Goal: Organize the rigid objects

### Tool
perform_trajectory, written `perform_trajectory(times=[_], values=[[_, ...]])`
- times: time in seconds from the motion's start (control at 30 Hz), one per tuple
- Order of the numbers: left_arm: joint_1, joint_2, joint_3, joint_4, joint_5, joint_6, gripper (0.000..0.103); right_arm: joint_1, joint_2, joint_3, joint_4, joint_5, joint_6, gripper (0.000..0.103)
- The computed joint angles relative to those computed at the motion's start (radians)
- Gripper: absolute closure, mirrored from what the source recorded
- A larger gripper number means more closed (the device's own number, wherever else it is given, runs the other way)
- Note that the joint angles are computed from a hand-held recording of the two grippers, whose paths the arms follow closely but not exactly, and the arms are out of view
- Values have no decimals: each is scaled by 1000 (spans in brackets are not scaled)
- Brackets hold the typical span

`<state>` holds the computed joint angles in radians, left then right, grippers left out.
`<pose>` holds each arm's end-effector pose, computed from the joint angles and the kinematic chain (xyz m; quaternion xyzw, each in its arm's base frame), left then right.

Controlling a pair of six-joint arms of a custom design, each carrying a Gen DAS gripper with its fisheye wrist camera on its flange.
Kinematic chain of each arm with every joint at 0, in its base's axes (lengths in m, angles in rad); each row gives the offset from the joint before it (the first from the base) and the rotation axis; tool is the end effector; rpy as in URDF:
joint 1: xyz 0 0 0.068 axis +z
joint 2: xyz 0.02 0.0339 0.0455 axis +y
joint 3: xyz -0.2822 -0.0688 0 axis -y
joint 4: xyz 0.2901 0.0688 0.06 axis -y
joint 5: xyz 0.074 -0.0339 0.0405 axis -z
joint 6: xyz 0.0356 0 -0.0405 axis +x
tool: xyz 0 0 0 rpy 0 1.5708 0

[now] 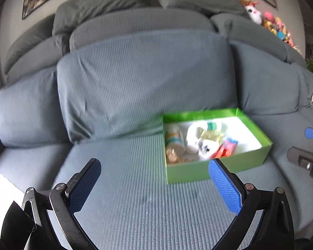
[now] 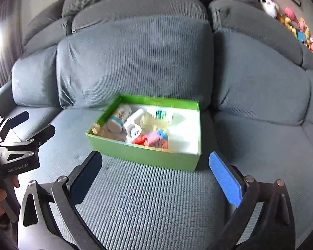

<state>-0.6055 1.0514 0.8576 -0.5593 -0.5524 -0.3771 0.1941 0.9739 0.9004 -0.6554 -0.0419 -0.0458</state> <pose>0.2180 -0.1282 0.2902 -0.0071 0.8894 0.0402 0.4553 0.2321 0.0471 0.3125 -0.1177 0.9049 0.0493 0.4060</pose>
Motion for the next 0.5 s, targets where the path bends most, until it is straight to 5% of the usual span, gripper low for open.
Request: perform_trajectory(times=[0.3,0.5], values=[[116,306,-114,231,139,-32,0,76,286,-225,335,102,82,0],[157,462,9,194,211,-6,0,70,444,-143,353,132,105,0]])
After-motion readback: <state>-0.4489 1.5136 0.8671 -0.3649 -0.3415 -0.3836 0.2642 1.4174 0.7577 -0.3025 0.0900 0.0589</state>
